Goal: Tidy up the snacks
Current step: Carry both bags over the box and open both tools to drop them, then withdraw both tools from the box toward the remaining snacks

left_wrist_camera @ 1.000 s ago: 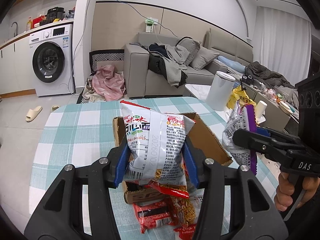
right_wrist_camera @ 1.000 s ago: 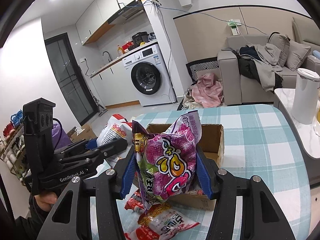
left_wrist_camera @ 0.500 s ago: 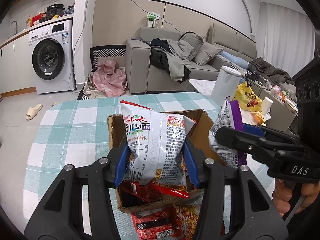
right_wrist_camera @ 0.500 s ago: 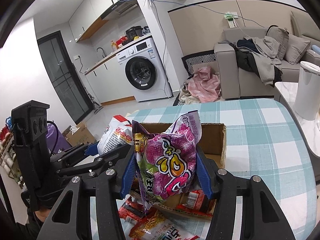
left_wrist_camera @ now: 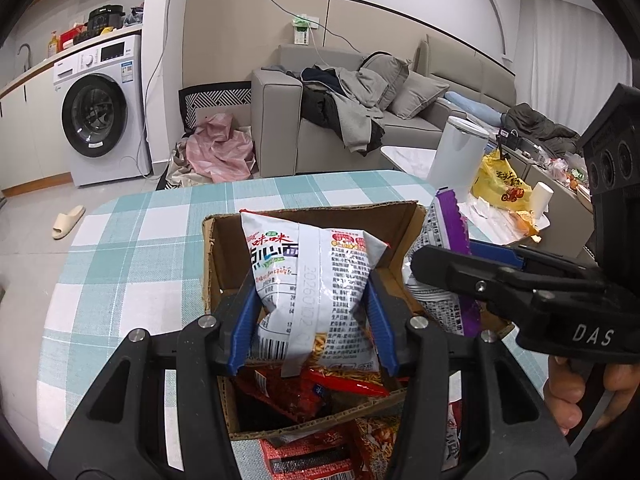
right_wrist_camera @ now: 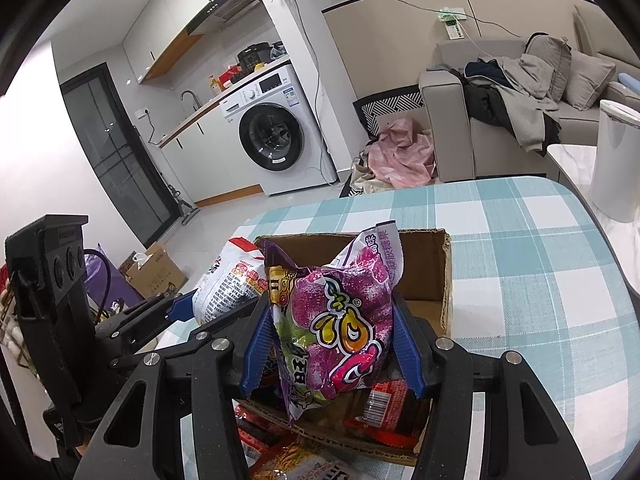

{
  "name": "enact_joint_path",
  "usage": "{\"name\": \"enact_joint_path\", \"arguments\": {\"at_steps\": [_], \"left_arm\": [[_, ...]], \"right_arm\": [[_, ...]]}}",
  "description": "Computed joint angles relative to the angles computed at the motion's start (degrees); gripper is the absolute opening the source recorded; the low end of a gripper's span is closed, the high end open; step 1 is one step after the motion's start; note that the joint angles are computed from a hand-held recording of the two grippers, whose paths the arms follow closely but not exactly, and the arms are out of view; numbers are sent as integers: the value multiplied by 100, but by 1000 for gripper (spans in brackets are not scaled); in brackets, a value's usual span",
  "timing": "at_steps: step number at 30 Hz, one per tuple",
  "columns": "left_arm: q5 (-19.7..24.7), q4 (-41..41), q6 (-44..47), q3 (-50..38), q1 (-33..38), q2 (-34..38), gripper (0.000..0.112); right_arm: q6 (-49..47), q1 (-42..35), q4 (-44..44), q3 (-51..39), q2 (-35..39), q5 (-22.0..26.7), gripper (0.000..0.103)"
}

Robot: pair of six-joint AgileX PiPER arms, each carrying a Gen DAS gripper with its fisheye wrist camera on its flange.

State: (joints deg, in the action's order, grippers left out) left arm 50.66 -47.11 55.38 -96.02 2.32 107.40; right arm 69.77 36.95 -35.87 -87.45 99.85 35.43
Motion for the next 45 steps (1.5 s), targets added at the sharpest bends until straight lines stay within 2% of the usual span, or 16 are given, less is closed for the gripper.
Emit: {"name": "enact_joint_path", "arguments": {"at_steps": [21, 24, 26, 29, 33, 35, 39, 41, 45], "left_arm": [[-541, -124, 603, 595, -243, -100, 47], [-446, -168, 557, 603, -218, -109, 47], [-324, -277, 572, 629, -148, -141, 48], [-347, -263, 595, 755, -131, -284, 58], [-599, -521, 913, 1181, -68, -619, 83], [-586, -545, 951, 1246, 4, -736, 86], [-483, -653, 1096, 1402, 233, -947, 102], [-369, -812, 1225, 1471, 413, -1071, 102], [-21, -875, 1363, 1615, 776, -1314, 102]], "right_arm": [[-76, -177, 138, 145, 58, -132, 57], [1, -166, 59, 236, -8, -166, 57], [-39, -152, 73, 269, -35, -157, 62], [136, -81, -158, 333, -108, -129, 68], [333, -27, -318, 434, -230, -108, 73], [442, 28, -419, 503, -317, -52, 82], [354, 102, -315, 645, -488, -17, 89], [419, 153, -347, 758, -588, -33, 98], [820, 339, -613, 1029, -785, 70, 102]]}}
